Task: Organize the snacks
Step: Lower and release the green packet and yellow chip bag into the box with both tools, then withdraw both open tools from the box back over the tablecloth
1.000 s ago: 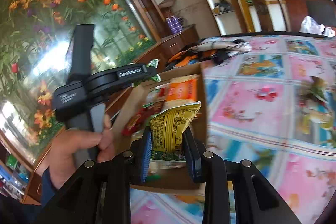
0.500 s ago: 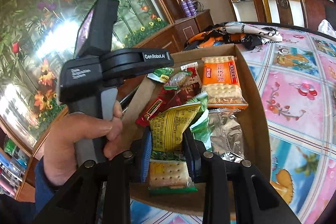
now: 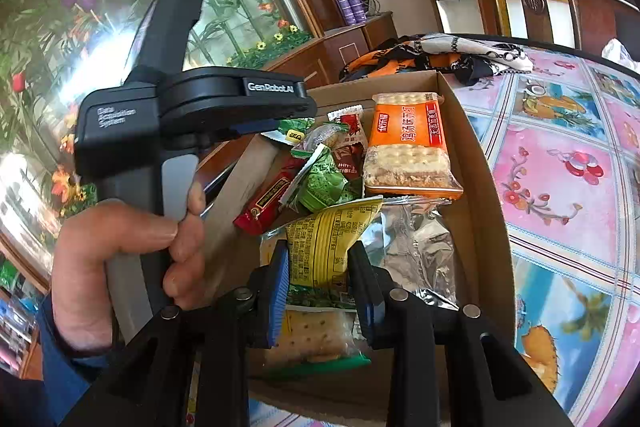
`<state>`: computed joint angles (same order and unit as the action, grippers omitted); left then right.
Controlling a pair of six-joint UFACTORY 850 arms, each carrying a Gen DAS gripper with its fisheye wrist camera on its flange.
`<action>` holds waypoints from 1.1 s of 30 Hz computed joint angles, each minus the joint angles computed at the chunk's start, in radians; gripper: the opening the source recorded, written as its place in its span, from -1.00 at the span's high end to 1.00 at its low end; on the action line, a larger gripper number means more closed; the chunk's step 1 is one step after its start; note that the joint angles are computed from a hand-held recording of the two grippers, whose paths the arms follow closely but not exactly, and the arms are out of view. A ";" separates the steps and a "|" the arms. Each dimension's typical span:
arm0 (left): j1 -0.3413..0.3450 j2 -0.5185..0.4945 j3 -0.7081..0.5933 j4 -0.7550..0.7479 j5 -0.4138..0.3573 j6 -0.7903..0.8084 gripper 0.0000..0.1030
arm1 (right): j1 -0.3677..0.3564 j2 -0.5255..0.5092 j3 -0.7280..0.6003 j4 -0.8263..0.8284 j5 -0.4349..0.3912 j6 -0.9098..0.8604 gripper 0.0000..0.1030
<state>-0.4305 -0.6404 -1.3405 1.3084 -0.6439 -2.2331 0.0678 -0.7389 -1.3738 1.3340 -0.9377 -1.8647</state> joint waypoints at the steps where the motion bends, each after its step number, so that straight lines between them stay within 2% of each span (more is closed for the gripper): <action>1: -0.001 0.000 0.000 -0.002 -0.003 0.002 0.15 | -0.002 0.005 0.006 0.001 -0.001 -0.009 0.35; 4: -0.008 -0.002 -0.003 0.014 -0.016 -0.016 0.04 | -0.014 0.016 0.016 0.009 -0.024 -0.038 0.29; 8: -0.019 -0.011 -0.017 0.031 -0.039 -0.002 -0.07 | -0.035 0.033 0.032 0.051 -0.063 -0.071 0.07; 14: -0.023 -0.006 -0.014 0.049 -0.053 -0.016 -0.11 | -0.058 0.027 0.012 0.065 -0.100 -0.043 0.06; 23: -0.025 -0.001 -0.009 0.067 -0.054 -0.029 -0.12 | -0.095 0.002 -0.046 0.102 -0.091 0.029 0.03; 26: -0.030 0.004 -0.003 0.089 -0.060 -0.054 -0.14 | -0.112 -0.013 -0.082 0.118 -0.052 0.059 -0.01; 28: -0.034 0.007 0.000 0.107 -0.065 -0.069 -0.21 | -0.127 -0.016 -0.098 0.153 -0.014 0.053 -0.15; 29: -0.037 0.009 0.002 0.115 -0.068 -0.076 -0.21 | -0.139 -0.023 -0.115 0.171 0.004 0.061 -0.32; 30: -0.040 0.009 0.002 0.123 -0.072 -0.080 -0.21 | -0.153 -0.034 -0.137 0.194 0.028 0.079 -0.38; 33: -0.056 0.013 0.004 0.161 -0.098 -0.110 -0.21 | -0.198 -0.067 -0.204 0.270 0.132 0.142 -0.40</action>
